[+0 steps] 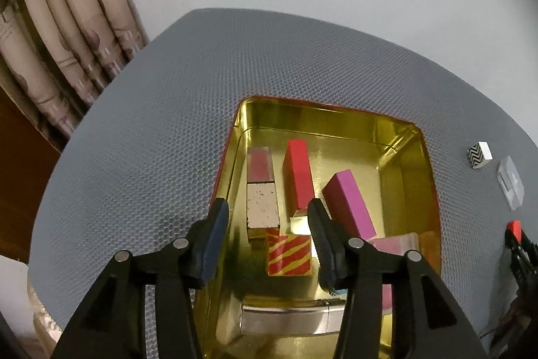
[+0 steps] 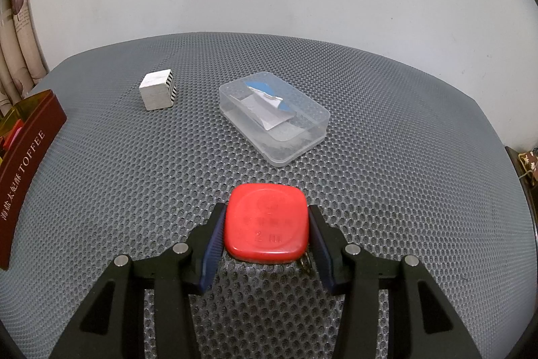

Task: Organize rigid objects
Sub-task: 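Lift the open left gripper away from the tin box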

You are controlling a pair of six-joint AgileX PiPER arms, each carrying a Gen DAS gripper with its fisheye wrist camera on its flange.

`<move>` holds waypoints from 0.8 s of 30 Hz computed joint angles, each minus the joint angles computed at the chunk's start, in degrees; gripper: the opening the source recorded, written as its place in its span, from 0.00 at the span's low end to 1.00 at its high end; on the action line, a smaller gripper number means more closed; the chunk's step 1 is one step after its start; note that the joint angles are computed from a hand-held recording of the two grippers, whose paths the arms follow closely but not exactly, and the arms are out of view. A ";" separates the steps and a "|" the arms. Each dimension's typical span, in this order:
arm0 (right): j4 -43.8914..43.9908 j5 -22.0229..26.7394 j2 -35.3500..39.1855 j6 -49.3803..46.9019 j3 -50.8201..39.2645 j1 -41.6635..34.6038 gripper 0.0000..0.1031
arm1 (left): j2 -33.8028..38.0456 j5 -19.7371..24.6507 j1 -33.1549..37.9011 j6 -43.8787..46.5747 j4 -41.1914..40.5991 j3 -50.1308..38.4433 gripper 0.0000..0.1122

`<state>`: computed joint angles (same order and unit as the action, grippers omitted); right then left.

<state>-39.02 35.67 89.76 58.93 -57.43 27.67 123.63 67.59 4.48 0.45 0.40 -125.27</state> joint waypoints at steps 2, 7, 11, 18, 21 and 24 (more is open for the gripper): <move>0.21 -0.36 -0.20 -0.54 0.28 -0.52 0.47 | -1.70 -1.31 -0.03 -0.17 0.11 2.51 0.47; 0.59 -0.88 -0.48 -1.30 0.65 -1.22 0.47 | -10.31 -9.63 -0.13 -2.12 2.40 16.40 0.53; 0.69 -0.87 -0.85 -1.50 0.95 -1.31 0.47 | -14.99 -13.88 -1.11 -6.13 7.70 23.92 0.54; 0.79 1.88 -1.90 -0.68 0.26 0.88 0.47 | -19.53 -17.11 -2.81 -9.35 10.28 30.97 0.55; 0.89 1.58 -2.28 -1.31 0.70 0.26 0.47 | -20.97 -18.57 -3.27 -9.19 11.72 33.48 0.56; 1.77 0.43 -3.31 -3.00 1.79 -1.43 0.46 | -21.30 -19.11 -2.61 -7.30 9.30 34.19 0.57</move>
